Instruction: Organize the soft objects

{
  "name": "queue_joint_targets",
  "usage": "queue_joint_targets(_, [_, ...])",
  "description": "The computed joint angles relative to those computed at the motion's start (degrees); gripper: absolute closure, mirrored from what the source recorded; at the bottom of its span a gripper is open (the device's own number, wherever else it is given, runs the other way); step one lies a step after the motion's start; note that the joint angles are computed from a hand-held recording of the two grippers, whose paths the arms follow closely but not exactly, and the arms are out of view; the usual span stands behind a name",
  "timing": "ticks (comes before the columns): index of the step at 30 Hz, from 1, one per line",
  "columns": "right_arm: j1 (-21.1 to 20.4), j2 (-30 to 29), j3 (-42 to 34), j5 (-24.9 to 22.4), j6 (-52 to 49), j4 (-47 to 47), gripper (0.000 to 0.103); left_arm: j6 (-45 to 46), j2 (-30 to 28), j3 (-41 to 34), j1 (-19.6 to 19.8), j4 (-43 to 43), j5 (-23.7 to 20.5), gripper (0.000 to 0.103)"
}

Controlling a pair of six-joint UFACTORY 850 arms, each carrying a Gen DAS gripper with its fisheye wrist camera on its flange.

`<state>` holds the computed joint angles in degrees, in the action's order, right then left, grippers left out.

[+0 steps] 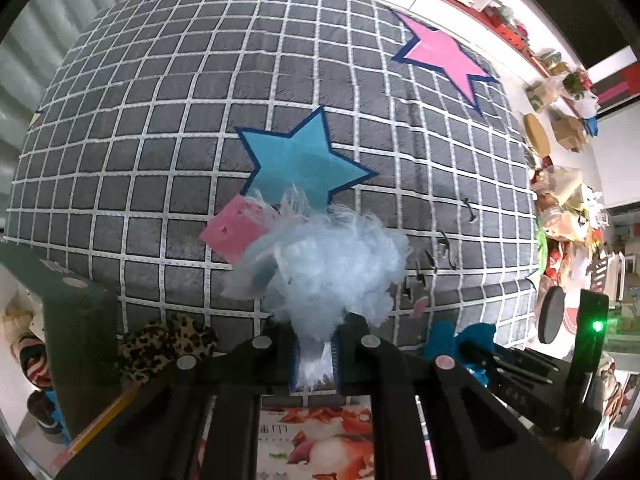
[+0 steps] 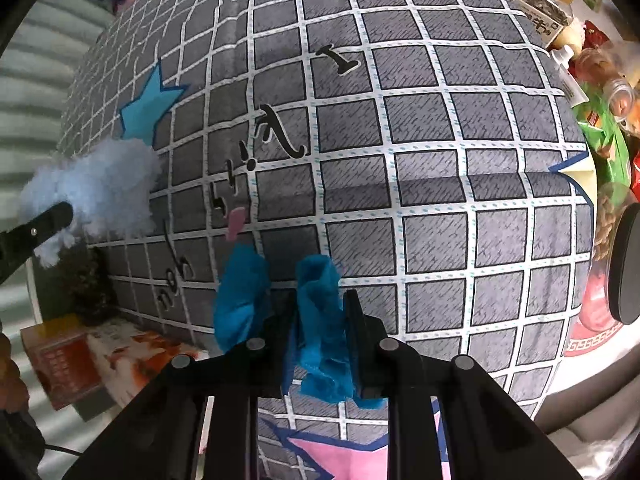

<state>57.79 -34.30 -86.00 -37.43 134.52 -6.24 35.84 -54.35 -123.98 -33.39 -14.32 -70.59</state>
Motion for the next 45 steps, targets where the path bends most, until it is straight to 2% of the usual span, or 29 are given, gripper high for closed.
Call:
queue_joint_targets(7, [0.3,1.3,1.0,1.4,5.3,-4.3,0.080,4.9,5.0,6.2,0.0,-1.4,2.2,0.090])
queue_joint_targets(8, [0.3,2.2,1.8,2.4,6.1,-5.3,0.076,5.6,5.7,7.0,0.0,-1.5,2.4,0.090])
queue_joint_targets(9, [0.8,2.4,1.6,1.7,6.2,-5.4,0.067,6.0,6.1,7.6,0.0,-1.6,2.6,0.090])
queue_joint_targets(10, [0.8,1.6,0.0,-0.5,4.0,-3.8,0.032,6.5,6.7,8.2,0.1,-1.7,2.6,0.090])
queue_joint_targets(11, [1.0,0.7,-1.8,-2.8,2.1,-2.9,0.008,6.9,7.3,8.9,0.3,-1.8,2.4,0.090])
queue_joint_targets(12, [1.1,-0.4,-3.7,-5.0,1.2,-3.7,0.007,7.1,7.6,9.2,0.4,-1.8,2.2,0.089])
queue_joint_targets(19, [-1.3,-7.5,-12.0,-11.0,-13.8,4.8,0.007,7.1,10.3,12.6,1.2,-0.6,2.0,0.089])
queue_joint_targets(21, [-2.0,-8.8,-13.1,-12.6,-16.2,7.9,0.012,7.3,11.0,13.3,1.5,-0.5,2.2,0.089])
queue_joint_targets(23, [-1.9,-8.5,-12.2,-11.1,-15.6,8.3,0.047,7.7,11.7,13.9,1.8,-0.3,2.6,0.089])
queue_joint_targets(25, [-1.8,-8.5,-12.1,-10.7,-14.7,8.2,0.056,8.1,12.2,14.2,2.1,-0.4,2.8,0.089])
queue_joint_targets(26, [-1.6,-8.0,-11.6,-10.1,-14.2,7.5,0.064,8.3,12.7,14.6,2.3,-0.3,3.3,0.089])
queue_joint_targets(28, [-1.0,-6.7,-10.3,-9.2,-13.1,6.2,0.068,8.3,13.0,14.7,2.6,-0.5,3.8,0.089])
queue_joint_targets(32, [-0.8,-5.0,-11.3,-11.5,-11.4,2.0,0.069,7.7,13.6,14.3,3.2,-0.9,5.1,0.089])
queue_joint_targets(38, [-1.7,-5.2,-18.6,-18.6,-13.0,-5.0,0.069,6.7,13.5,12.6,4.6,-1.0,6.2,0.089])
queue_joint_targets(45, [-2.7,-9.9,-30.3,-25.0,-17.3,-8.5,0.069,5.6,12.5,9.3,6.7,-1.9,6.7,0.089])
